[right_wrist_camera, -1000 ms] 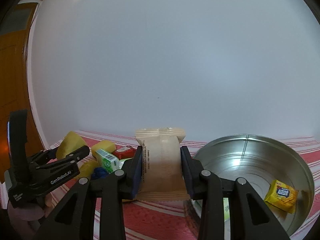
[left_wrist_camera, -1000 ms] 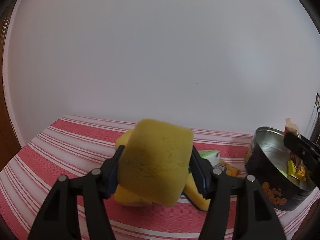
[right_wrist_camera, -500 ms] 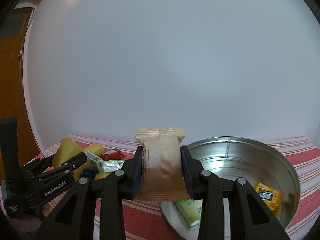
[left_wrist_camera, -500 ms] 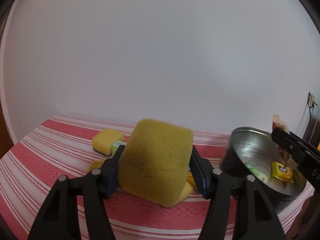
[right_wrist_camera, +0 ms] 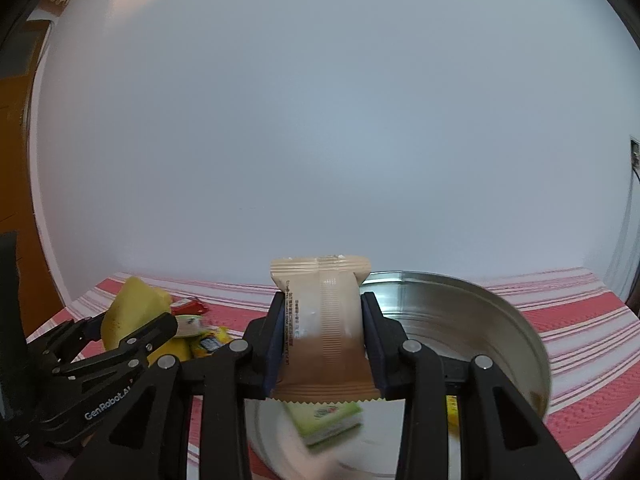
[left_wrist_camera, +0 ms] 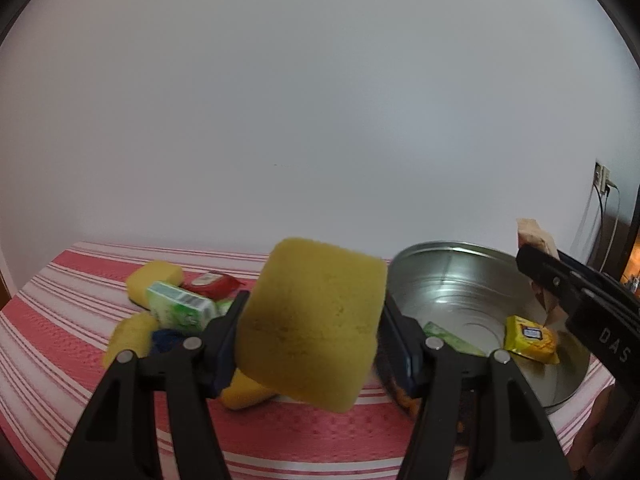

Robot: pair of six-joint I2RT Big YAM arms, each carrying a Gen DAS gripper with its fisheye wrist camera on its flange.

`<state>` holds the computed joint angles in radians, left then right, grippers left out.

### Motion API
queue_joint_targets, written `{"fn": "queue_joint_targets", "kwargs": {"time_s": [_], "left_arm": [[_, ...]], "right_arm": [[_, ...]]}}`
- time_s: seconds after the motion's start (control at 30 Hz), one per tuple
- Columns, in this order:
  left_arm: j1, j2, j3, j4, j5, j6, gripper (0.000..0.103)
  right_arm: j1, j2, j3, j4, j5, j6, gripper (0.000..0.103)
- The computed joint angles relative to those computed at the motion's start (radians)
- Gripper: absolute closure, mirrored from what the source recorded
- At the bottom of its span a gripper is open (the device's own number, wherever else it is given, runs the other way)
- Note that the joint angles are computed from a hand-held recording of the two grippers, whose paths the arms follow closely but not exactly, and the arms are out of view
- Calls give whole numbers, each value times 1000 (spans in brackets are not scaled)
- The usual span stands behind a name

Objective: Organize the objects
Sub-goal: 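Carry sponge and bread packet over the tin and open both tools to drop them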

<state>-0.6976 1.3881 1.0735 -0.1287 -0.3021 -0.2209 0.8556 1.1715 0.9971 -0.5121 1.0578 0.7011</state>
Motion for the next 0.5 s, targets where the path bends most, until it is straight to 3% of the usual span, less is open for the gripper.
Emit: {"fn": "queue_joint_targets", "kwargs": {"time_s": [0.27,0.33,0.5], "left_arm": [[-65,36,46,-16,-15,-20,41],[-86,53,64,-21,-24,-16,41],[-128,99,116,-44,-34,-24,41]], "right_arm": [[-7,-43,-14,-151,33,122,64],[-1,-65,-22,-218,46,159,64],[-31,-148,-73,-258,19,184,64]]}}
